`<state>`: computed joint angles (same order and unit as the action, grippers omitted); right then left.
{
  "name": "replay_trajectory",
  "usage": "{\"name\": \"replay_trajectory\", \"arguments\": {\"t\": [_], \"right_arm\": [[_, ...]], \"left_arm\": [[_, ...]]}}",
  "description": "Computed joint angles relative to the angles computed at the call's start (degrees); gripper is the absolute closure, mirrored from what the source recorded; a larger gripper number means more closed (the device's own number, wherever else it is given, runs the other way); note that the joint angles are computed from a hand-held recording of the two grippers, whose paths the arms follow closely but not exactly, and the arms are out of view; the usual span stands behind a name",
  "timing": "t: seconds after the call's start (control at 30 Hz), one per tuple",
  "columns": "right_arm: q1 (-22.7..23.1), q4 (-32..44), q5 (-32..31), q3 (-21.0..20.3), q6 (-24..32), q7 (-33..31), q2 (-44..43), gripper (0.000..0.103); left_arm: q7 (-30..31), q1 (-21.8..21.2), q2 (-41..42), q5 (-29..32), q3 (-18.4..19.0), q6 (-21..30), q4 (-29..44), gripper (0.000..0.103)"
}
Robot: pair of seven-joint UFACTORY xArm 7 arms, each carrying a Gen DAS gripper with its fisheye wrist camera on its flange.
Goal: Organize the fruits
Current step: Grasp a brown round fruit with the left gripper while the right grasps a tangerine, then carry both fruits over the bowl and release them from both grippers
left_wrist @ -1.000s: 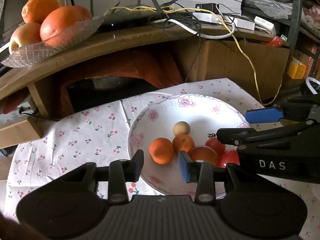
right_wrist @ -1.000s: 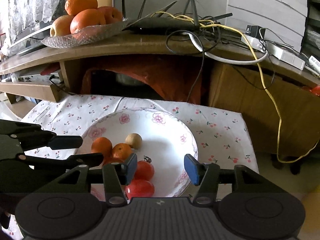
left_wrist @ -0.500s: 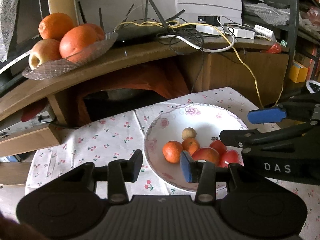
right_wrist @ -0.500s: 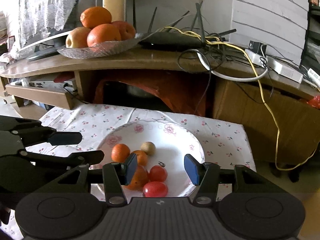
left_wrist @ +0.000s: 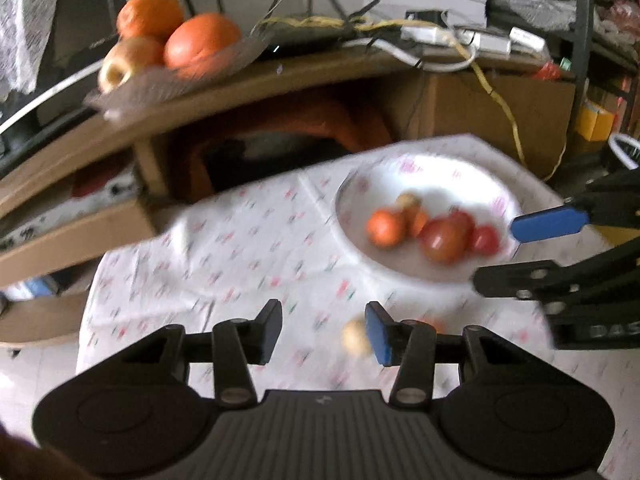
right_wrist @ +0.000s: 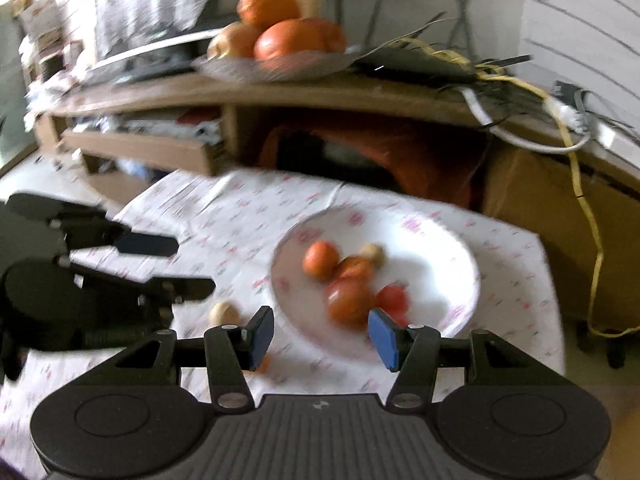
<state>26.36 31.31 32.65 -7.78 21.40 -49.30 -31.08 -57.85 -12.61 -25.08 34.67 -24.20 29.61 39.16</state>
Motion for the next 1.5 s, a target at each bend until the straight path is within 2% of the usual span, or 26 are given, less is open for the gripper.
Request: {"name": "replay_trajectory", "arguments": {"t": [0.17, 0.4, 0.43, 0.47, 0.57, 0.73, 0.93, 1.0, 1.13, 1.23, 1.33, 1.5], "right_arm": [[1.4, -0.6, 0.3, 0.5, 1.7, -1.8, 1.3, 0.049], [2.4, 1.0, 2.3, 2.7, 0.5, -3.0, 6.7, 0.051], [2.1, 1.7, 2.1, 3.0, 1.3, -2.9, 7.8, 0.055], [1.5, 2.3, 2.0, 3.4, 2.4, -2.8, 8.6, 0.070], [-0.4, 2.7, 1.0, 4.8, 4.3, -2.3, 8.3, 0.071], [-4.4, 1.7, -2.2, 5.4, 7.7, -0.4, 5.2, 0.071], [-7.0, 0.2, -2.8, 2.7, 10.7, -1.0, 2.2, 0.071], [-7.7, 0.1, -3.1, 2.5, 10.9, -1.0, 2.0, 0.071], [-8.5, 0.0, -3.3, 2.2, 10.7, -1.3, 1.7, 0.071], [-9.0, -0.5, -3.7, 2.3, 10.1, -0.9, 0.8, 0.071], [-9.1, -1.5, -4.0, 1.9, 10.6, -1.1, -1.2, 0.071], [-9.2, -5.1, -6.4, 2.4, 11.8, -0.4, -6.8, 0.071]], "left_arm": [[3.8, -2.7, -4.7, -4.9, 2.9, -0.8, -5.8, 0.051], [7.4, -1.2, -5.8, -8.6, 3.5, -5.5, -8.3, 0.051], [7.9, -1.1, -5.5, -9.1, 3.4, -6.0, -8.3, 0.051], [8.6, -1.0, -5.1, -9.6, 3.4, -6.4, -8.2, 0.051], [9.6, 0.1, -3.7, -9.7, 2.5, -7.9, -7.6, 0.051], [10.4, 1.0, 1.6, -10.1, 2.1, -13.1, -6.0, 0.051], [3.4, 5.4, 8.3, -3.3, -2.0, -14.9, -2.1, 0.051], [-1.5, 7.3, 9.6, 1.9, -3.6, -14.7, -0.7, 0.052], [-2.3, 4.0, 11.1, 3.0, -1.3, -13.1, 1.0, 0.070], [-0.8, 0.2, 10.4, 2.3, 0.8, -10.5, 1.0, 0.071], [0.6, -3.3, 7.5, -1.0, 2.2, -8.5, -0.8, 0.071], [0.9, -7.5, -0.1, -6.4, 0.6, -6.0, -5.1, 0.071]]}}
